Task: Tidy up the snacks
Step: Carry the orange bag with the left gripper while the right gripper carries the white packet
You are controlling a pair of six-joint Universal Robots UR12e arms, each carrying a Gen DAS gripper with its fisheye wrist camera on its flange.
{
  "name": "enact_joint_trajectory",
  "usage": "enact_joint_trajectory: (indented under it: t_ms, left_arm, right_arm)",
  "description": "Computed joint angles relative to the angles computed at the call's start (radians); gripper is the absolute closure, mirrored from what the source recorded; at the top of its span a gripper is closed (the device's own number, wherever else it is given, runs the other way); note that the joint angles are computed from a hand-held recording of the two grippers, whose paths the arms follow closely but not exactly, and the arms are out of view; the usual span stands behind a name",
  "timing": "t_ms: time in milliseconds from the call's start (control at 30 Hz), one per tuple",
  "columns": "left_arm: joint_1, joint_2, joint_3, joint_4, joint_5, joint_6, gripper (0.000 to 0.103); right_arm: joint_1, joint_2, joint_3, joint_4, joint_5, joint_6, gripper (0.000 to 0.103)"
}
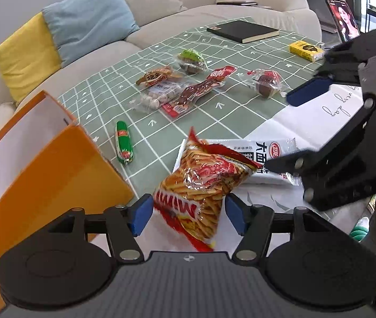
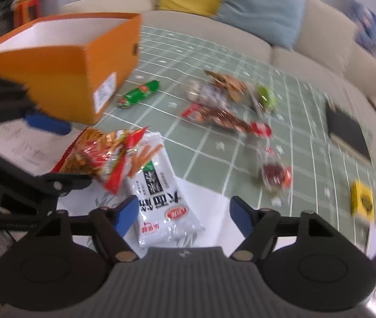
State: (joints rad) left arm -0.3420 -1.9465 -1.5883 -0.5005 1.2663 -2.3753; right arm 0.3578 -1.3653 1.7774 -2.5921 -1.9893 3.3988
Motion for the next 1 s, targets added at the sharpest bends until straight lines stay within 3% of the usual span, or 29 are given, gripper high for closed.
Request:
enact_joint_trajectory:
  t_ms: [167,333,500,700,1000]
  left_arm:
    - [-0.009,-0.014,0.003,0.031,0.029,0.086,0.03]
    - [-0.002,-0.025,0.02,0.005,-0.01,0.175,0.03]
    - [-0.006,-0.041,0.047,-0.029,0.0,0.186,0.034]
    - [-0.01,-0.038,0.043,-0.027,0.033,0.131,0.04]
    - [-0.005,-0.03,0.057,-0.082,0.053,-0.107,0.052]
  right_arm:
    - [-0.019,0.007,0.005,-0.043,0.073,-0.068,0.029]
    - [-0.05,0.003,0.015,-0.057,0.179,-0.026,0.029]
    - [-0.066,0.017,0.013,-0.067,0.225,-0.001,0.03]
    - [-0.073,0.026,0.006,-0.037,0.242,0.048,0.04]
    - [-0.044,0.03,0.003,-0.031,0.171,0.103,0.053]
